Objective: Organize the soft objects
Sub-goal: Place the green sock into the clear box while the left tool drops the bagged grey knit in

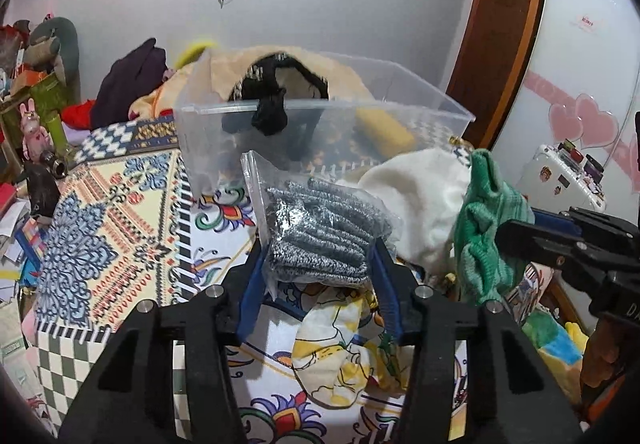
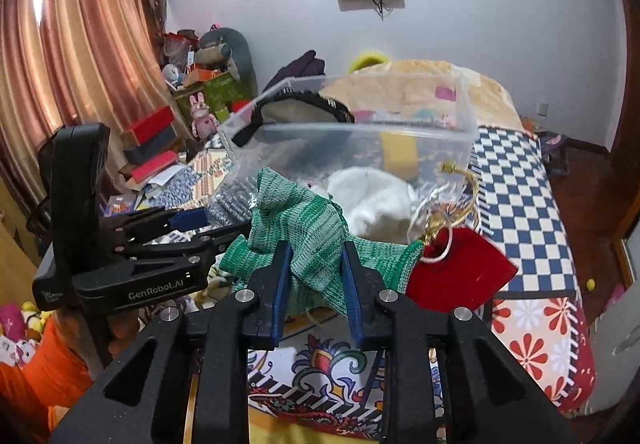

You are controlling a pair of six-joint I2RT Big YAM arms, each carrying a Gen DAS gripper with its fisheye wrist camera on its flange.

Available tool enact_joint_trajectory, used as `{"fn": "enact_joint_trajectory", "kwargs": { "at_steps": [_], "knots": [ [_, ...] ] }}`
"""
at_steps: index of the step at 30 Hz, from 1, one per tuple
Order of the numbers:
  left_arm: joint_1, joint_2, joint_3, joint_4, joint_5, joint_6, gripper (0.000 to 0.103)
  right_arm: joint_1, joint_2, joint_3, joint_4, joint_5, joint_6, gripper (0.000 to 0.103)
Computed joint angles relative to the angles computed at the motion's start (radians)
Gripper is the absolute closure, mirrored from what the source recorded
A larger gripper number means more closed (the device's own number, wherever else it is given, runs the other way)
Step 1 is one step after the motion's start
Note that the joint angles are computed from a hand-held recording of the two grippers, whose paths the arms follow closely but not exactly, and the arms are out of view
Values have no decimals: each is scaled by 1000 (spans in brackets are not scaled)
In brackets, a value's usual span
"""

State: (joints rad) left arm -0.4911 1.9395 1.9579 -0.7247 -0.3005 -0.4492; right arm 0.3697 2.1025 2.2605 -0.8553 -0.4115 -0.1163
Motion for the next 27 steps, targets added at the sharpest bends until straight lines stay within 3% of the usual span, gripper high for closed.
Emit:
{"fn": "enact_joint_trajectory", "kwargs": {
  "at_steps": [11,21,27],
  "knots": [
    [3,-63,-23,57,-41,18,59,-6,-36,2,88,31,27,81],
    [18,-78,24,88,-112,62,61,-19,62,207,106,77,58,81],
    [36,10,176,31,-135,84,61,-16,162,385,44,106,64,81]
  ]
}}
